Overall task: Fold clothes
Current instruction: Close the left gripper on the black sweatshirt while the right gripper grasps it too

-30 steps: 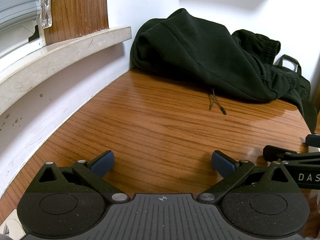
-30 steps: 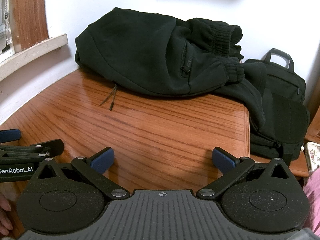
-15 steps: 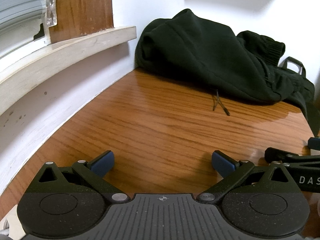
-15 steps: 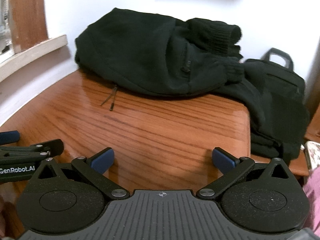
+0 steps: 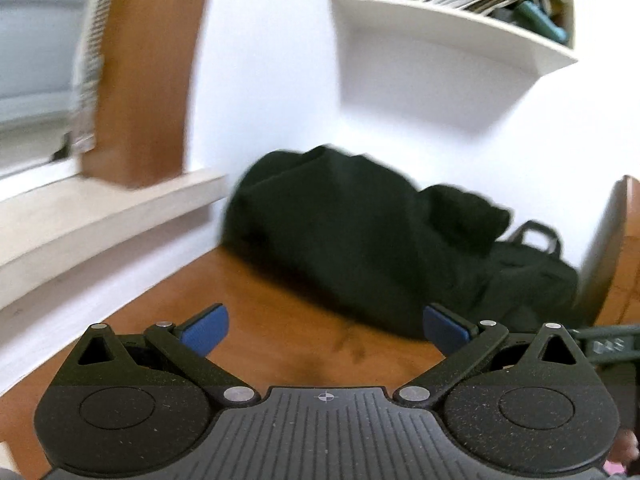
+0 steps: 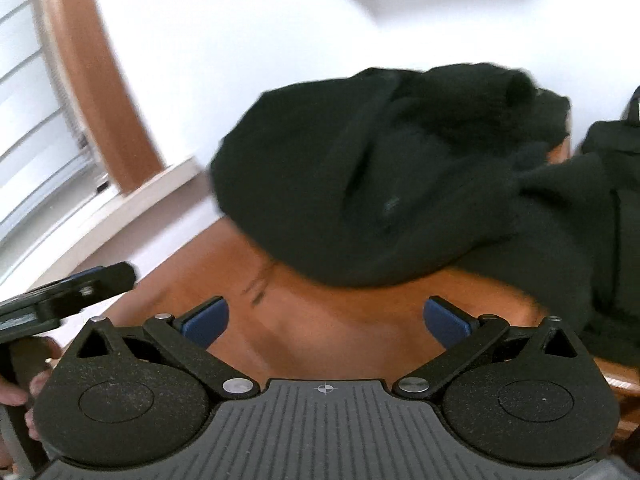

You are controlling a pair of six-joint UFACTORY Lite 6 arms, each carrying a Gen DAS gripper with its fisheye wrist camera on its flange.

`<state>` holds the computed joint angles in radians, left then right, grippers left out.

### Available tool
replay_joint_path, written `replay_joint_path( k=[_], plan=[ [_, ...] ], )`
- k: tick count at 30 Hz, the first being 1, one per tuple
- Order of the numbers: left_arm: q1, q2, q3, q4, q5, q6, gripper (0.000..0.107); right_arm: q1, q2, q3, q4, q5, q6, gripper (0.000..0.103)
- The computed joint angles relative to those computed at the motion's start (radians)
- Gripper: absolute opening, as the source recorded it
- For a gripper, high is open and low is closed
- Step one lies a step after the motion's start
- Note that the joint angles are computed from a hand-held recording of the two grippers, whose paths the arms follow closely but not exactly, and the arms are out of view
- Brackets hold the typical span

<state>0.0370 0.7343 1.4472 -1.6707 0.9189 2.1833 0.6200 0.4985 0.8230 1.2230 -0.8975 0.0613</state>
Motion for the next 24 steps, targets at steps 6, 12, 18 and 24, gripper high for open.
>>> replay_joint_path(
  k=[6,12,18,24],
  plan=[
    [-0.216,-0.07,-0.077,-0.105,-0.1,0.066,0.07,-0.234,-0.351,-0.367,-0.24,-0.038,0.031,0.103],
    [-0.46,-0.017,-0.03,-0.231,-0.219,0.119,0.055,-0.734,-0.67,-0.532,-0.801,0.138,0.046,0.064],
    [-0.661,0.082,0.042,-0.456,-0.389,0.308,0.058,-1.032,-0.615,-0.479,-1.22,0.181,0.091,0.046],
    [-0.803,0.17,0.11,-0.973,-0.516,0.877,0.056,-1.093,-0.476,-0.419,-1.378,0.167,0.105,0.046]
  ],
)
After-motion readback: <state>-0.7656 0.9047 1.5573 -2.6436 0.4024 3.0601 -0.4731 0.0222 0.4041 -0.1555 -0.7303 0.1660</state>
